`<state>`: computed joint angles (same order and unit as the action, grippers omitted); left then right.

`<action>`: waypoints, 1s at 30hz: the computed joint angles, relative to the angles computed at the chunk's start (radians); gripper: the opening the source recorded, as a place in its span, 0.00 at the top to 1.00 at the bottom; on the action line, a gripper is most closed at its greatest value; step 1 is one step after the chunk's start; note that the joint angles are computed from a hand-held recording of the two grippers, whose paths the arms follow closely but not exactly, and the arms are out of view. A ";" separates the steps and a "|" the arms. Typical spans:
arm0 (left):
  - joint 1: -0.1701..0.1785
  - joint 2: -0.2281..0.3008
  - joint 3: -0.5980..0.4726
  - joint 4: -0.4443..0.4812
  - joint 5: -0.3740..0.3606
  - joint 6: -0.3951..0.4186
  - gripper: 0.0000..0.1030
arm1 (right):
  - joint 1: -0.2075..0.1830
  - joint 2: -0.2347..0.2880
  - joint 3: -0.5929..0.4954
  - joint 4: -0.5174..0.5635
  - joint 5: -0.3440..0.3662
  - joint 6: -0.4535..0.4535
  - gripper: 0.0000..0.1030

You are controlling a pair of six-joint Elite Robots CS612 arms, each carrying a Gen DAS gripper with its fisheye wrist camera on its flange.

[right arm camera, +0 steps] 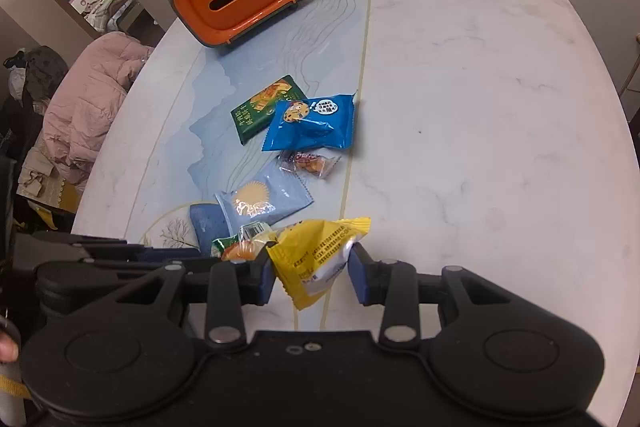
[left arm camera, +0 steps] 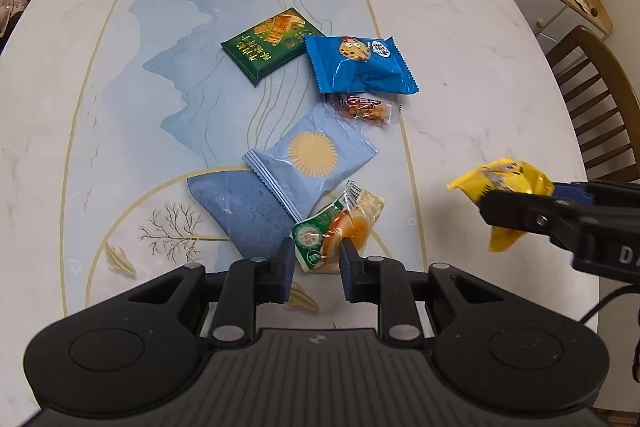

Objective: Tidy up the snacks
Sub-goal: 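Grasp the green-wrapped cake with the left gripper while the right grasps the yellow candy bag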

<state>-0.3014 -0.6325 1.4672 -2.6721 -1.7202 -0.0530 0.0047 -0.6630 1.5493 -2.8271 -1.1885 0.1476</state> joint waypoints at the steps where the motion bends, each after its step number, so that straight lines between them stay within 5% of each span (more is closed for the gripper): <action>1: -0.001 0.002 -0.003 0.005 -0.001 0.004 0.71 | -0.003 -0.002 0.005 -0.004 0.005 0.000 0.64; 3: -0.002 0.006 -0.007 0.006 -0.007 0.006 0.58 | -0.007 -0.003 0.012 -0.010 0.015 -0.003 0.64; 5: -0.005 0.012 -0.010 -0.006 -0.009 0.001 0.33 | -0.011 -0.004 0.017 -0.013 0.023 -0.007 0.64; 6: -0.008 0.015 -0.011 -0.014 -0.001 0.000 0.32 | -0.012 -0.004 0.019 -0.013 0.024 -0.009 0.64; 17: -0.036 0.058 -0.054 0.018 0.067 -0.011 0.34 | -0.022 0.004 0.028 -0.008 0.006 -0.011 0.64; 24: -0.035 0.057 -0.052 0.008 0.086 -0.029 0.60 | -0.024 0.001 0.034 -0.010 0.003 -0.009 0.64; 30: -0.023 0.048 -0.038 -0.003 0.055 -0.063 0.63 | -0.020 -0.011 0.047 -0.015 -0.003 -0.004 0.64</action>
